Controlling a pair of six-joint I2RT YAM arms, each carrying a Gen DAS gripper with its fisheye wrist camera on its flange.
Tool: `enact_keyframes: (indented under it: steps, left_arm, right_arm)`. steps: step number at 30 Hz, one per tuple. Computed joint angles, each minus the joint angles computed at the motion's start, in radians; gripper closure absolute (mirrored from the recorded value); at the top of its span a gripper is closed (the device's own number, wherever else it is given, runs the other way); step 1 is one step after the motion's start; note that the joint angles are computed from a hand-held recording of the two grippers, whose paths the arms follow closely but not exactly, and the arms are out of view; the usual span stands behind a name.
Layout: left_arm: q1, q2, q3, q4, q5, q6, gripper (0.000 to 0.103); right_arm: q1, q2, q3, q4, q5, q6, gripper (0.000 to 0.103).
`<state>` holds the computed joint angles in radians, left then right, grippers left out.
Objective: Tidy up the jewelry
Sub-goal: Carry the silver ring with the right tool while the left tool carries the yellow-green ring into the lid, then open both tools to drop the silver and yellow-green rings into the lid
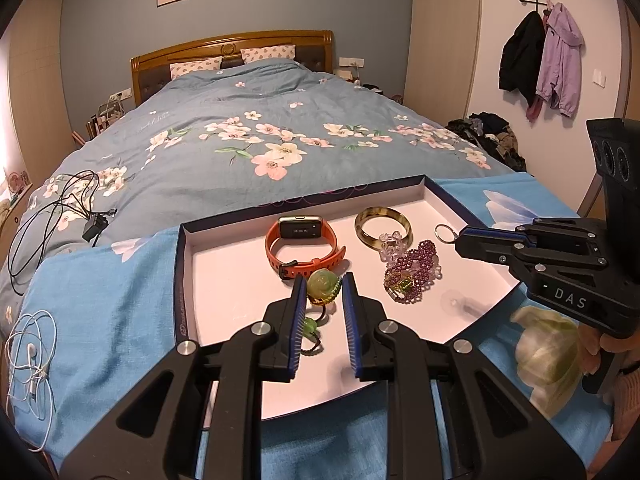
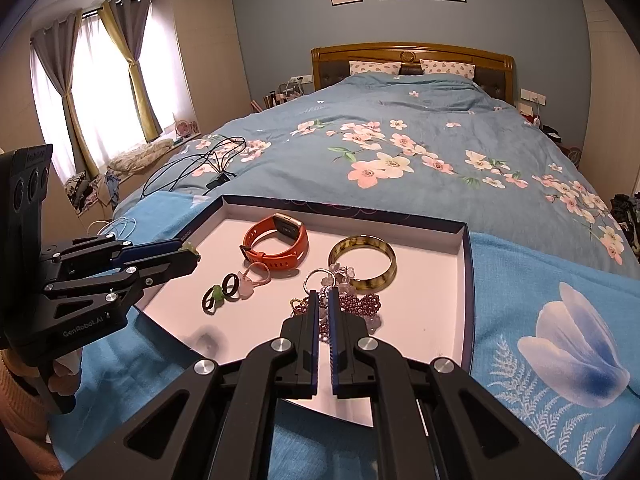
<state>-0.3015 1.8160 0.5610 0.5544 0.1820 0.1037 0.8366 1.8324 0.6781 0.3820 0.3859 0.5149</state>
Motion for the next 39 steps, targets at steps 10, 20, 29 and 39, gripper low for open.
enact_keyframes:
  steps: [10, 20, 29, 39]
  left_arm:
    - [-0.008, 0.016, 0.012, -0.003, -0.014, -0.001, 0.084]
    - [-0.022, 0.05, 0.037, -0.01, -0.034, -0.005, 0.084]
    - [-0.026, 0.068, 0.055, -0.018, -0.041, -0.014, 0.084]
    - [-0.032, 0.103, 0.089, -0.035, -0.054, -0.017, 0.084]
  right_arm:
    - [-0.017, 0.015, 0.013, -0.005, -0.017, -0.001, 0.1]
    - [-0.029, 0.034, 0.034, -0.023, -0.04, 0.003, 0.1]
    - [-0.041, 0.054, 0.061, -0.04, -0.054, -0.001, 0.1]
    - [-0.051, 0.089, 0.093, -0.065, -0.061, 0.004, 0.1]
